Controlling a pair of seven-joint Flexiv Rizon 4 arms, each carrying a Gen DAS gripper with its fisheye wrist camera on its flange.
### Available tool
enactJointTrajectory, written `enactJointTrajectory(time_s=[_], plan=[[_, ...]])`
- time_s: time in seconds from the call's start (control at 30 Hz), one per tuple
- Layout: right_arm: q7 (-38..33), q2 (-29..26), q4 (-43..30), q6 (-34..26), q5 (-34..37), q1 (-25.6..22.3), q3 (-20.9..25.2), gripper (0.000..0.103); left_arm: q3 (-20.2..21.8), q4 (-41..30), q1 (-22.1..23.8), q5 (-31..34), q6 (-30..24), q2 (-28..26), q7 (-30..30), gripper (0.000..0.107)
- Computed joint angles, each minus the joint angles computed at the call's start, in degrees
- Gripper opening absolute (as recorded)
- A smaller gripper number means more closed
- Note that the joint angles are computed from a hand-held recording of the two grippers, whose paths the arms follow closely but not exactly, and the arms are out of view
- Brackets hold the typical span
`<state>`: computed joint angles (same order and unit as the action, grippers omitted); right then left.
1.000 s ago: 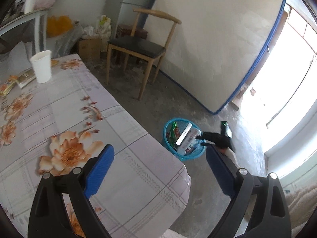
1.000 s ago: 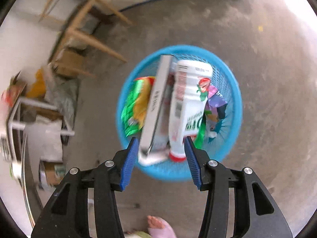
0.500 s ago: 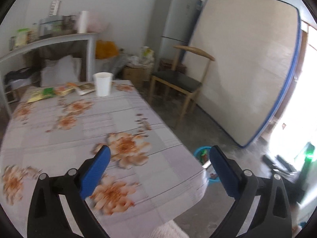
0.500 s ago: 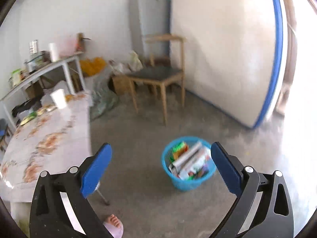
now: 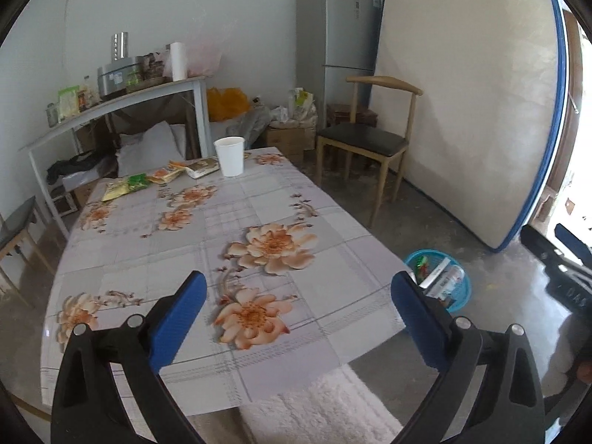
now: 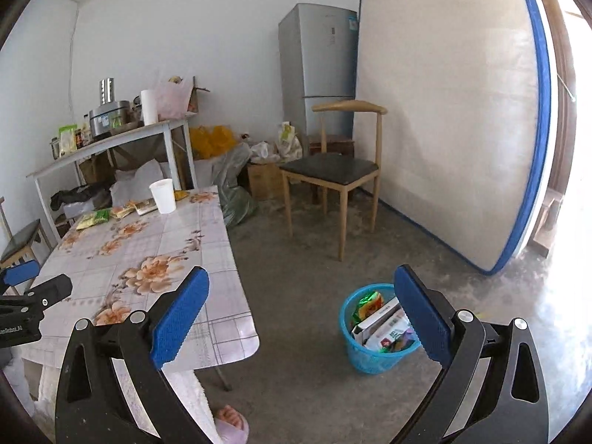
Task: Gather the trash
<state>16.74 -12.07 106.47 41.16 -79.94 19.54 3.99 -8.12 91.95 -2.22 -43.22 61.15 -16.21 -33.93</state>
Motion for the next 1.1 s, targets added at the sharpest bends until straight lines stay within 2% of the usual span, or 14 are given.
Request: enactJointTrajectory(time_s=[0.13, 0.27, 0.4, 0.8, 1.1], plan=[[-0.35, 0.07, -1.10, 0.16, 0.32, 0.70, 0.52, 0.096, 0.49, -0.99, 0.10, 0.54, -3.66, 0.06, -3.76, 0.098], [-4.04, -0.41, -1.67, 0.96, 2.10, 1.16, 0.63, 0.096, 1.06, -0.08, -0.11, 0.06, -3.61, 0.46, -7.64, 0.098], [-5.32, -0.89, -2.06, 1.63, 2.43, 1.71, 0.40, 0.096, 1.90, -1.35, -0.14, 3.47, -5.38, -0.29, -11.08, 0.098], [-8.28, -1.78, -2.96, 2.48, 5.44, 2.72, -0.06, 0.096, 2.18, -2.62, 0.29, 8.20, -6.18, -1.07, -15.01, 0.098], [-7.87, -1.52, -2.49, 2.76, 6.62, 2.61, -0.05, 0.096, 2.32, -3.59, 0.24, 10.50, -7.28, -1.57, -16.63, 0.098]])
